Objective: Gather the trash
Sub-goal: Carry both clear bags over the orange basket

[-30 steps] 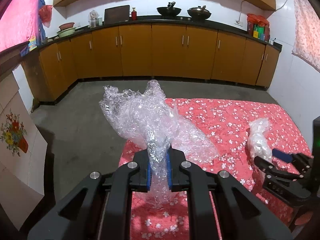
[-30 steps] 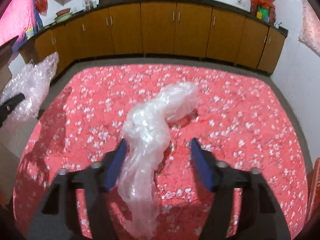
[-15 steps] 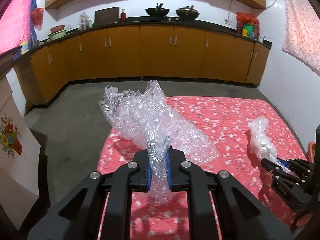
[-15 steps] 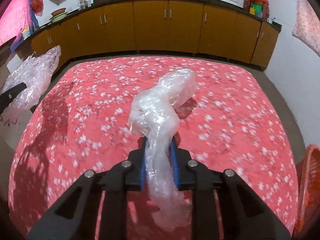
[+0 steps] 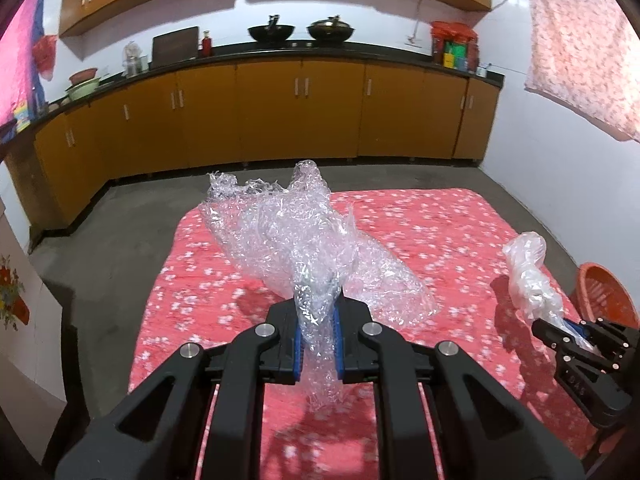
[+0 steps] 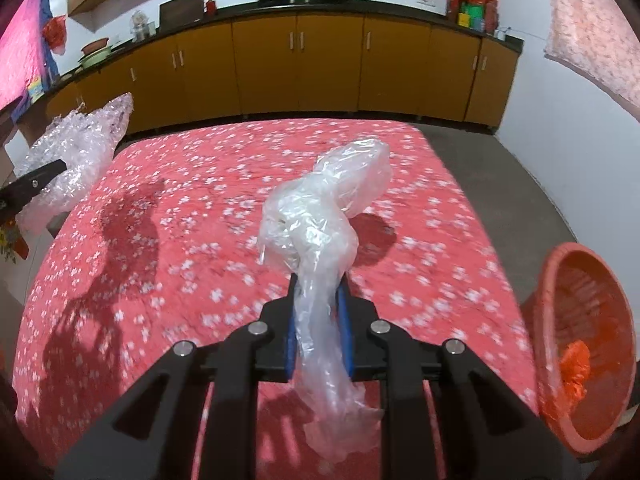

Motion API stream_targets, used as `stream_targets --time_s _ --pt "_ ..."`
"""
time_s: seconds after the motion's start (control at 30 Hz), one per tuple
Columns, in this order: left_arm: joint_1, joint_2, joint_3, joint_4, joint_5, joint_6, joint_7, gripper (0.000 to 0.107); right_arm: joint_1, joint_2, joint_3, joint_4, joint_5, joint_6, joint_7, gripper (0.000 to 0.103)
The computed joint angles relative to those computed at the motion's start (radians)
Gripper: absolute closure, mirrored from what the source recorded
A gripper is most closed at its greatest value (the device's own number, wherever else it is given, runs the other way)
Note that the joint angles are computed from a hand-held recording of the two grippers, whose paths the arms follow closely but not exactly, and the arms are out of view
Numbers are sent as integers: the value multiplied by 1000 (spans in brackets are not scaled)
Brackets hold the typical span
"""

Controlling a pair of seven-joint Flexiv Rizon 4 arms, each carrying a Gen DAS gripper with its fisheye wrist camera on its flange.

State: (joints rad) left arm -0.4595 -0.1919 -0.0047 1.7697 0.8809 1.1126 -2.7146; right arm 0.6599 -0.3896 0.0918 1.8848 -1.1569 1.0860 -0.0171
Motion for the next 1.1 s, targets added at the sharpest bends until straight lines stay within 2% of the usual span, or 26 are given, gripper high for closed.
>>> stream_targets --time_s 0.47,1.1 --pt "-88 -43 -35 -78 -14 -44 35 95 -98 218 79 205 -119 -62 124 85" --pt "-207 -159 -15 -213 -84 -35 142 95 -224 414 154 377 -118 -119 221 85"
